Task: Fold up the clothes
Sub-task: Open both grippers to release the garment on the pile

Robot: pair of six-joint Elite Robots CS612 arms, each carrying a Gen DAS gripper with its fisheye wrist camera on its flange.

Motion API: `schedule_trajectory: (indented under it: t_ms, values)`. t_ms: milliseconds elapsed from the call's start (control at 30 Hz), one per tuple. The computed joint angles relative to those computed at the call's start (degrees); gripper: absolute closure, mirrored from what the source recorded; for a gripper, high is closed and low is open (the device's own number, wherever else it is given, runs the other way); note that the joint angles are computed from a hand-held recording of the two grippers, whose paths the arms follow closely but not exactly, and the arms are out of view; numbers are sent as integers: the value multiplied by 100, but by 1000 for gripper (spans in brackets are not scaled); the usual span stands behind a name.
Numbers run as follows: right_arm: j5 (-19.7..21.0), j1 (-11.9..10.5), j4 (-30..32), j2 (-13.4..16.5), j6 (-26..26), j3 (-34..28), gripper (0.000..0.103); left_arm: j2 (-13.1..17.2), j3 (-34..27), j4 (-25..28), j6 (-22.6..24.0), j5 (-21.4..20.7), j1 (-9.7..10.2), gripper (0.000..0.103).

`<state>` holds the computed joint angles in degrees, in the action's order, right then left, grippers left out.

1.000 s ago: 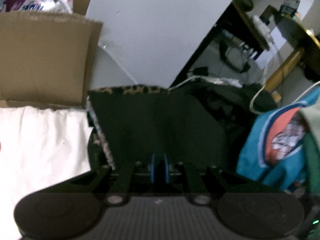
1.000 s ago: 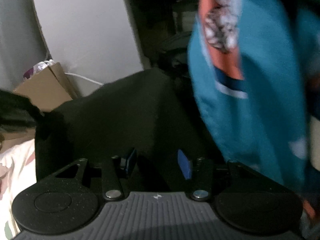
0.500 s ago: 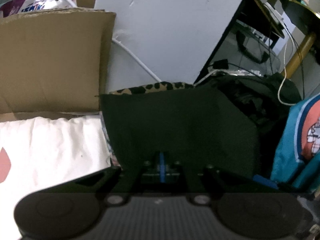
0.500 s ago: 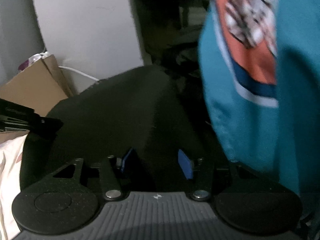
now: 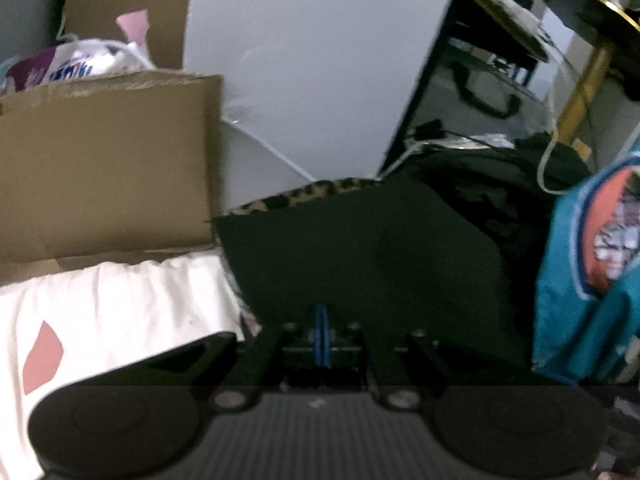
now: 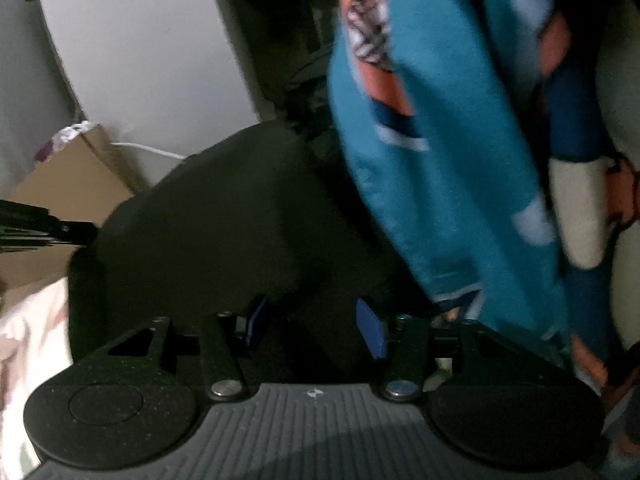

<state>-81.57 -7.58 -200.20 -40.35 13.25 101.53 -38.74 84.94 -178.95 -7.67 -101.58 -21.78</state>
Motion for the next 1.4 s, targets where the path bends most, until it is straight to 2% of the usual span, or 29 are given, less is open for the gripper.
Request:
schedule_trajectory:
  t_ms: [167,233,300,367,533,733,900,1100,1167,1200,1233,1267,1300,1333,1400]
  values:
    - [190,93,64,36,39,-52,49,-136,243,21,-21,-513,-46,97]
    - [227,113,82,25,46,-10,49,-185,343,112,121,-564,-80,96]
    - [276,141,163,30,61,-6,49,-209,429,158,199,-403,-113,96]
    - [303,166,200,27,66,18,49,-188,449,178,93,-326,-94,101]
    - [352,213,295,-1,10,90,49,-189,509,111,225,153,-139,100]
    - [329,224,612,-74,388,140,50,-267,554,313,285,414,-173,101]
    - [136,281,865,-155,593,235,50,-418,657,392,228,453,-190,102]
    - [18,307,833,-287,810,373,50,-542,737,609,35,355,-151,100]
    - [1,312,815,-329,806,398,49,-596,768,692,17,327,-135,96]
    - [-5,314,868,-352,794,393,46,-629,786,733,24,319,-128,89]
    - [12,312,945,-377,782,382,44,-662,804,773,32,310,-121,75]
    - [21,312,1017,-405,766,367,42,-698,825,812,29,335,-117,66]
    - [25,313,1090,-433,754,353,38,-739,854,838,18,395,-117,50]
    - [-21,323,1171,-469,771,342,36,-778,882,853,14,440,-112,39]
    - [-41,334,1310,-557,827,337,31,-853,921,933,-1,462,-88,32]
